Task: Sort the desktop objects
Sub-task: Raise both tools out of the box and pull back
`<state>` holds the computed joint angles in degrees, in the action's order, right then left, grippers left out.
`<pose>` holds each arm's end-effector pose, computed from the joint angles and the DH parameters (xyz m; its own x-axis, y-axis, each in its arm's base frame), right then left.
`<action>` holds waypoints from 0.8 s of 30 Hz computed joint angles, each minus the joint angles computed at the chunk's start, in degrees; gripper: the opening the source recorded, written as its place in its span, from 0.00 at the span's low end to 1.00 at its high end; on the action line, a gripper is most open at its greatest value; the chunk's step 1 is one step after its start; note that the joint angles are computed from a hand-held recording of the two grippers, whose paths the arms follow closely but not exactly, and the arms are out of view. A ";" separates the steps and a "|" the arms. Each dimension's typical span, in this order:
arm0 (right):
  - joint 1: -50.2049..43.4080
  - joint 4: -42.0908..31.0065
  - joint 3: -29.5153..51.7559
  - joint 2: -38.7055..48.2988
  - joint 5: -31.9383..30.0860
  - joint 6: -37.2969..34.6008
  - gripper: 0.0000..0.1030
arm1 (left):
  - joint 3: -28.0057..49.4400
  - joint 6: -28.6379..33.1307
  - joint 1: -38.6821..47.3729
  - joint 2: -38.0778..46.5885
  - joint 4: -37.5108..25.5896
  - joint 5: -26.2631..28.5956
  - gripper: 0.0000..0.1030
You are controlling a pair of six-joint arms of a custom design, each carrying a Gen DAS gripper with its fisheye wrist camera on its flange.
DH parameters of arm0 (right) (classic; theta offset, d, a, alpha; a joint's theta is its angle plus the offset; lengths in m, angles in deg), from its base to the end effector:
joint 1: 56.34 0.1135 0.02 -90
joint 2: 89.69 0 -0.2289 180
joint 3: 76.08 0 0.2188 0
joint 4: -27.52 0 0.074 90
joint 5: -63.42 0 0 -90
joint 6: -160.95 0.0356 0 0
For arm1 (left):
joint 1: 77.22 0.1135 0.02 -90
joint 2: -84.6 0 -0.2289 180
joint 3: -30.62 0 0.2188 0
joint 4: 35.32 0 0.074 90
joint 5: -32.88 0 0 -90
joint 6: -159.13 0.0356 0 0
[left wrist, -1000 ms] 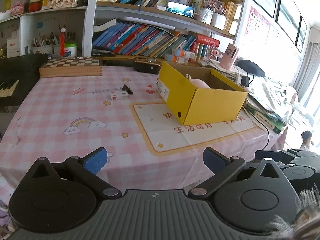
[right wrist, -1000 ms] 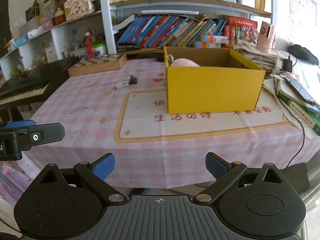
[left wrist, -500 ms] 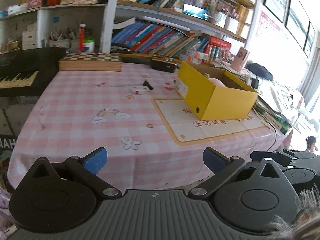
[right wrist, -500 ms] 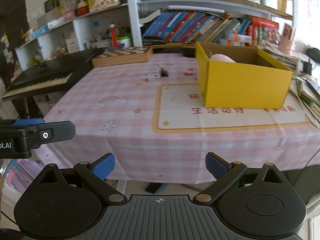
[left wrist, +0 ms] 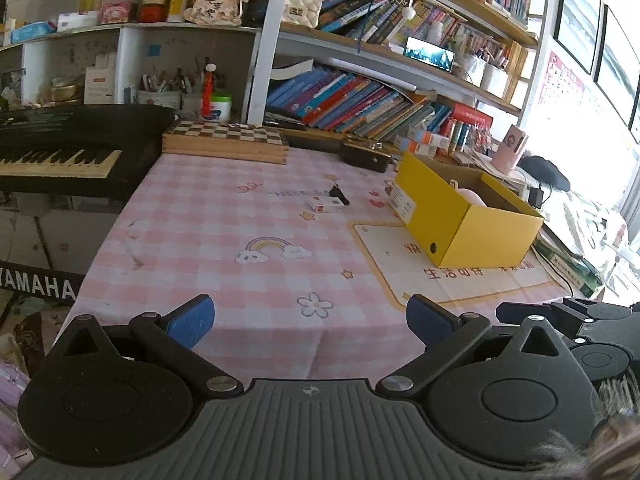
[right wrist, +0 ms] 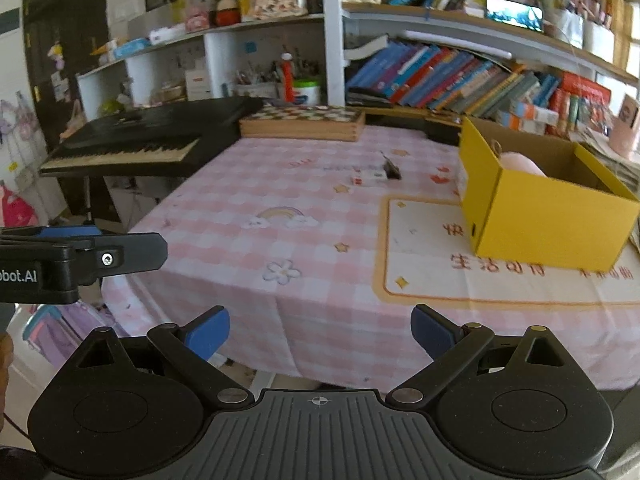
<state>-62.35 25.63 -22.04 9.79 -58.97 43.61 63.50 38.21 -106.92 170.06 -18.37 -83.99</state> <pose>0.2822 -0.0105 0.1069 -0.5243 -0.3348 -0.7830 -0.5780 0.8151 0.0386 0.1998 -0.0954 0.1063 -0.4972 -0.2441 -0.8326 -0.1546 0.9692 -0.1918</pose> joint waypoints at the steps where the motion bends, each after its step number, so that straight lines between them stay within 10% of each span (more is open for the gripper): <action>1: 0.38 0.15 0.23 0.22 0.08 0.10 0.96 | 0.02 0.09 0.16 0.01 0.02 0.01 1.00; 24: 5.90 -6.96 24.27 18.86 2.77 2.20 0.96 | 18.17 6.02 12.37 18.17 -0.55 10.29 1.00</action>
